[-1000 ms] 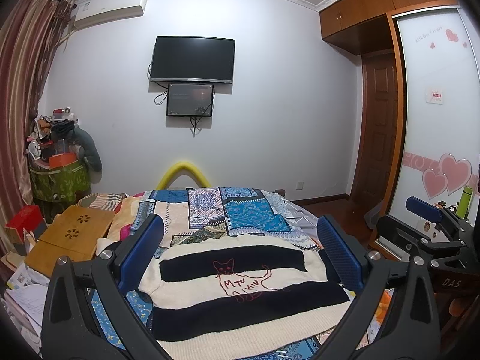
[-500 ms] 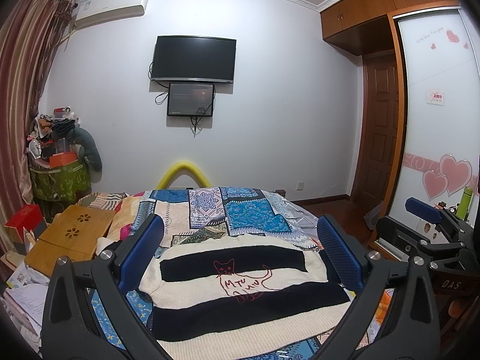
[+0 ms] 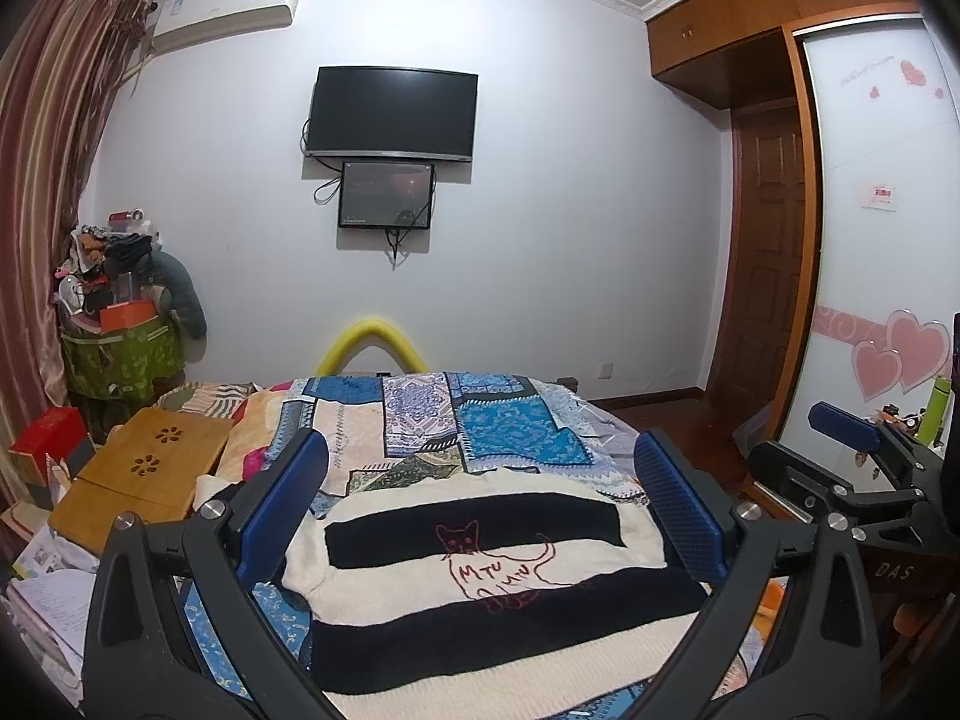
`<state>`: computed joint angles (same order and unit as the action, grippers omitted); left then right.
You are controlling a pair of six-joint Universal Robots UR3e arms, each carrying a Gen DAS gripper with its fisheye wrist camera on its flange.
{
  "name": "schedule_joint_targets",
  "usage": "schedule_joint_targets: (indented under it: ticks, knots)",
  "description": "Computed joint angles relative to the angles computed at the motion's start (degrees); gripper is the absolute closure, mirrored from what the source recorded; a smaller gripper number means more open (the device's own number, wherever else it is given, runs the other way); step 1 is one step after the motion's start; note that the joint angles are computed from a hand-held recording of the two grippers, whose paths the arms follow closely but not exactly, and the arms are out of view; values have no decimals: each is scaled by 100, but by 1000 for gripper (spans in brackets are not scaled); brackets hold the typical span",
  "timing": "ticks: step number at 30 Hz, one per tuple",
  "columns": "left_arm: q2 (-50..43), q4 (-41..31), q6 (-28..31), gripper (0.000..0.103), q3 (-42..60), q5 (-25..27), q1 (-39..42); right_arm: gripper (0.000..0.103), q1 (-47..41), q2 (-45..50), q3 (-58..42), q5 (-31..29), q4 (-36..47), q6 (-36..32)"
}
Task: Fold small clothes
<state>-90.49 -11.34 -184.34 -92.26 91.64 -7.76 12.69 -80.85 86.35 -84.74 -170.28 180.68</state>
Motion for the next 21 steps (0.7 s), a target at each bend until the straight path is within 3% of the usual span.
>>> schedule_joint_targets:
  ticks: [6,12,21]
  knots:
    - [-409,-263,-27,0,429,-114,273,0,40,458,-606,-147,309,-185]
    - [-1038,-886,-63,0,1230,-624,891,0,-57,1147,-1612,-32,872,-343]
    - [-2559,-2079,195,0,3144,-412,1701,0,-305,2303,-3343,257,2449,-668]
